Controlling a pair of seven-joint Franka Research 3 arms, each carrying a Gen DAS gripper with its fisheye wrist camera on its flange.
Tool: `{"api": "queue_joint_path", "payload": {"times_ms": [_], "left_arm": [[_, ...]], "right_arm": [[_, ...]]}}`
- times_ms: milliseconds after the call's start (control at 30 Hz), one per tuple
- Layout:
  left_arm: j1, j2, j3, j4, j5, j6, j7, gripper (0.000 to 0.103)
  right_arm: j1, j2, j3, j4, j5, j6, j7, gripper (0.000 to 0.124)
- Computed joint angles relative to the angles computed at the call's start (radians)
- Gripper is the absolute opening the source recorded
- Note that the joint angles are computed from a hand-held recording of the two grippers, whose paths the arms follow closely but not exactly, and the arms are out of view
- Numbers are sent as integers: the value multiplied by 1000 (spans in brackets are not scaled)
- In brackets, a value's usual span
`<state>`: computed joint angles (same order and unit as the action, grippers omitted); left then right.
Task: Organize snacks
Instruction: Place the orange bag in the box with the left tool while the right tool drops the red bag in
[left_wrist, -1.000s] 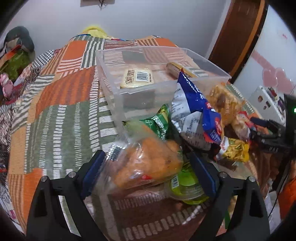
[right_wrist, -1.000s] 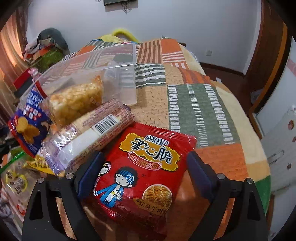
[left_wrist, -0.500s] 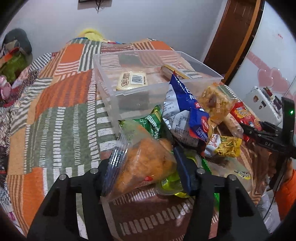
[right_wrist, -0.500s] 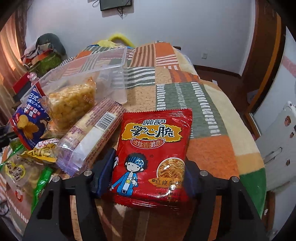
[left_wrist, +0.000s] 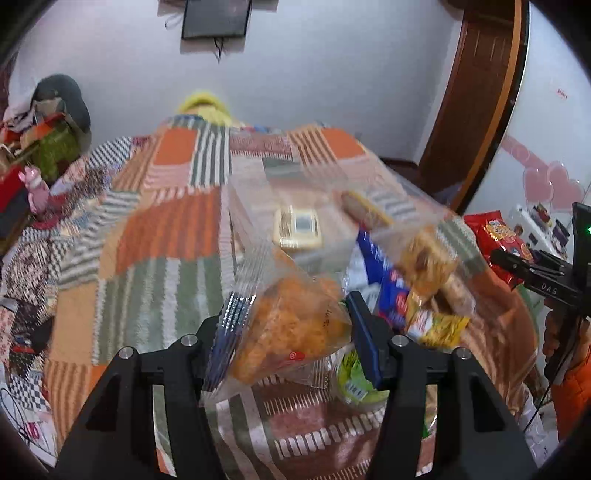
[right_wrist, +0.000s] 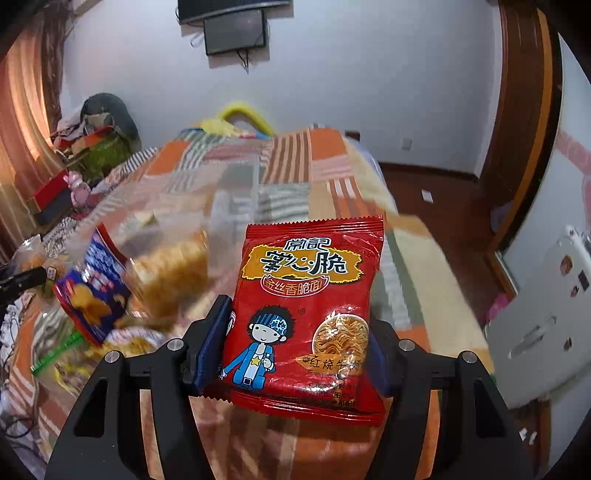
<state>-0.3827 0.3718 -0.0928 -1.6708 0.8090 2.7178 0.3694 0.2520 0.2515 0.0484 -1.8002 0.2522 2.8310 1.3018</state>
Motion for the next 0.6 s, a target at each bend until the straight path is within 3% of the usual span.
{"api": "queue_joint_path", "payload": {"times_ms": [267, 400, 600], "left_arm": [[-9, 37, 21, 107, 57, 4, -9, 56], [-6, 96, 25, 191, 27, 5, 43, 56], [-7, 200, 36, 339, -54, -14, 142, 57]], "right_arm": [[-5, 85, 52, 143, 89, 37, -91, 61], [9, 129, 62, 199, 94, 65, -104, 61], [16, 206, 87, 308, 118, 45, -136, 61]]}}
